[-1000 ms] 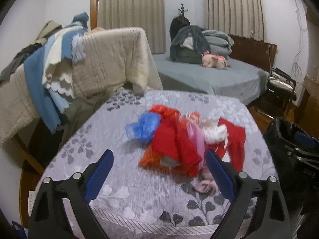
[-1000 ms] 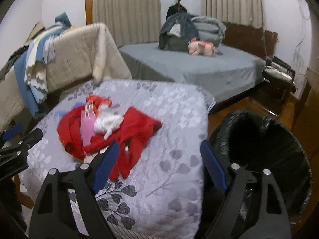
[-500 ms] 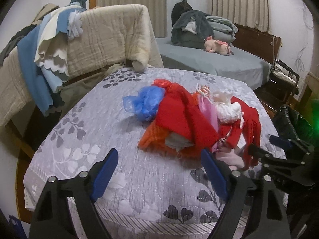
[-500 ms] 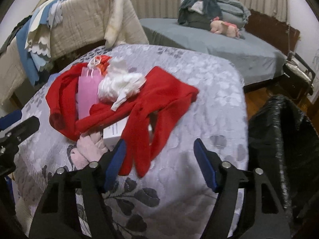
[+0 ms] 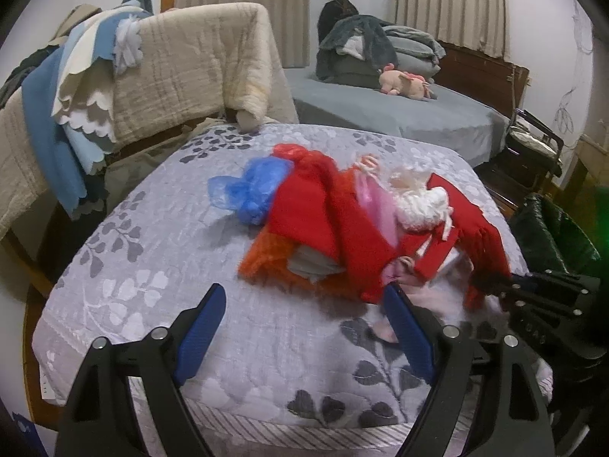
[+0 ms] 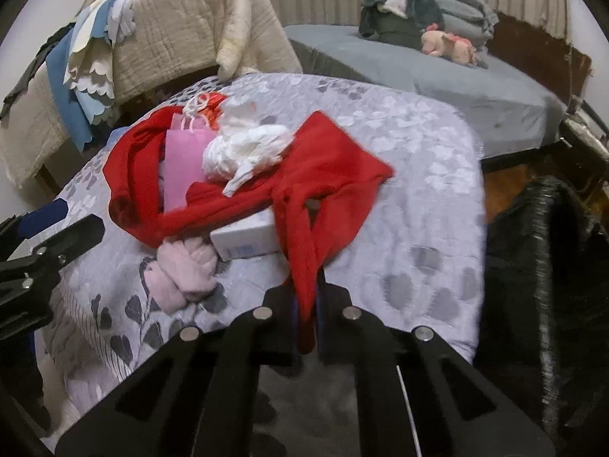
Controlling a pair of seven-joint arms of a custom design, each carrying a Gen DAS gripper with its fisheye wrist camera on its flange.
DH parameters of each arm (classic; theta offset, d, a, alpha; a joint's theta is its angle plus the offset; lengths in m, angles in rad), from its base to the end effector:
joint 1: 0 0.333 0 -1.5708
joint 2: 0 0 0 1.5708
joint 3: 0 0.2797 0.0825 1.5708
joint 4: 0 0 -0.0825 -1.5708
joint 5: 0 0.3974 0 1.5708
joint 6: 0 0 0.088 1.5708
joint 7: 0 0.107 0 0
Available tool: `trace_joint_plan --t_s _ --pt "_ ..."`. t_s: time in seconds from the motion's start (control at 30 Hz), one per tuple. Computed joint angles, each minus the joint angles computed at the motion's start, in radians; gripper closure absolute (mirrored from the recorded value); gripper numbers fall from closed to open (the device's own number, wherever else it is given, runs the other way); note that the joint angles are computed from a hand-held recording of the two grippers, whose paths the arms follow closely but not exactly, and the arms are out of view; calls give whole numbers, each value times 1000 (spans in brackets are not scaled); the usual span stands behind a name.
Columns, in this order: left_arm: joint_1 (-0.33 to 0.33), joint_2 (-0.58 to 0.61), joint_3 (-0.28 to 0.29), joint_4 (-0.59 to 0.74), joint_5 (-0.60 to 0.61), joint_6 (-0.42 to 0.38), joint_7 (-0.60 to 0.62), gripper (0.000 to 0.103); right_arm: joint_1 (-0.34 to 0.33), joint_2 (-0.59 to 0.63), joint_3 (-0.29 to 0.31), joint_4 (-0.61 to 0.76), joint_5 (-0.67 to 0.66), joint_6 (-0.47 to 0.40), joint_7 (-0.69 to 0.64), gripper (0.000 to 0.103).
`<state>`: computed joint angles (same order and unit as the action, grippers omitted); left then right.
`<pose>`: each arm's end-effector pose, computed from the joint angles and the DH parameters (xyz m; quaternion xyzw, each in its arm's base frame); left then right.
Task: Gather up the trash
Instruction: 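Grasp the crumpled white tissue with the right tool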
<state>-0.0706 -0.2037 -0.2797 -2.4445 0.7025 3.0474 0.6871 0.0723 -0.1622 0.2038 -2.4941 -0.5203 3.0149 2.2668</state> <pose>0.4656 -0.2251 0.4097 -0.5937 0.6967 -0.3195 0.2451 0.4809 0.1743 0.3706 -0.6910 0.6357 -0.2190 0.2654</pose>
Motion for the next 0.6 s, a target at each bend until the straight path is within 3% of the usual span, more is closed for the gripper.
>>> trace_joint_plan --t_s 0.3,0.33,0.43,0.47,0.6 --pt "-29 6 -6 2 -21 6 23 20 12 -141 -7 -131 149 -61 -128 94" --pt "-31 6 -6 1 -22 7 25 20 -7 -149 13 -137 144 -62 -119 92" --pt "-25 4 -15 2 -9 2 12 20 -17 -164 19 -152 184 -24 -135 65" --pt "-22 4 -17 4 -5 -2 6 20 -25 -171 25 -157 195 -3 -136 61" --pt "-8 6 -16 14 14 -8 -25 20 -99 -165 95 -138 204 67 -146 58"
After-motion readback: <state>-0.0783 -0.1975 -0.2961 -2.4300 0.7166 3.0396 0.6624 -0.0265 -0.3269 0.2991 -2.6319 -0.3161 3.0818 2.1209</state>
